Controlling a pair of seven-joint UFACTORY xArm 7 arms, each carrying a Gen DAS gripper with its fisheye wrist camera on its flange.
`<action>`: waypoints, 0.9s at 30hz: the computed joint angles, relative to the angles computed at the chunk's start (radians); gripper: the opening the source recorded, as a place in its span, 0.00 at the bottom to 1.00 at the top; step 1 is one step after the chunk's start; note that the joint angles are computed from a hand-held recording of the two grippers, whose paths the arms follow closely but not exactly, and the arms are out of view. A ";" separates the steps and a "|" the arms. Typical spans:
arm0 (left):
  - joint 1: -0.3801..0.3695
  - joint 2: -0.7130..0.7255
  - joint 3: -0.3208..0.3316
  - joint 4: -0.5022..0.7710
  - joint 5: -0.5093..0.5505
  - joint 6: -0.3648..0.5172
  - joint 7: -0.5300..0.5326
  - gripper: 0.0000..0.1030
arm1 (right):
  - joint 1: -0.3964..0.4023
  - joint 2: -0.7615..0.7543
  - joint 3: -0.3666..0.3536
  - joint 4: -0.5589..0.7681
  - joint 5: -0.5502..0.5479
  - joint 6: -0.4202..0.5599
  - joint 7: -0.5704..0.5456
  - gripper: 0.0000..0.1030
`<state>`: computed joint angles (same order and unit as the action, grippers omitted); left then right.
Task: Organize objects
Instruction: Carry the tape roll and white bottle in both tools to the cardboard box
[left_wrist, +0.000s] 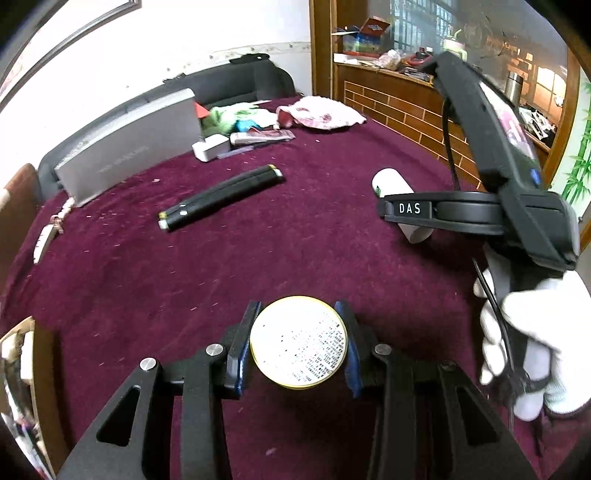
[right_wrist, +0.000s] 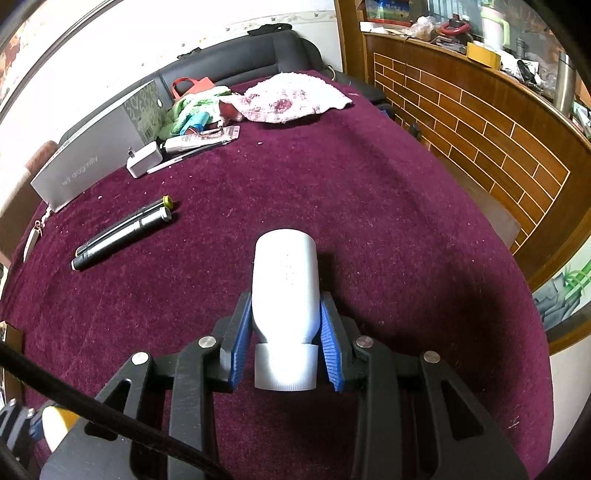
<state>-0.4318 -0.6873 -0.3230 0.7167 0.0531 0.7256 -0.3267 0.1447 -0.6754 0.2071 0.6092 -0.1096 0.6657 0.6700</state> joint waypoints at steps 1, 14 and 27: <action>-0.002 -0.017 0.002 -0.005 0.000 0.011 -0.001 0.33 | -0.002 -0.002 0.004 -0.002 -0.003 -0.002 0.005 0.31; -0.015 -0.202 0.017 -0.050 -0.026 0.102 0.031 0.33 | 0.064 -0.097 -0.017 -0.019 0.063 0.083 -0.024 0.31; -0.043 -0.365 0.026 -0.099 -0.096 0.158 0.059 0.33 | 0.157 -0.321 0.060 -0.045 0.121 0.266 -0.031 0.31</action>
<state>-0.4747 -1.0518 -0.2973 0.6180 -0.0426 0.8833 -0.2681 0.3020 -0.9969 0.2673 0.5640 0.0116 0.9321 0.6387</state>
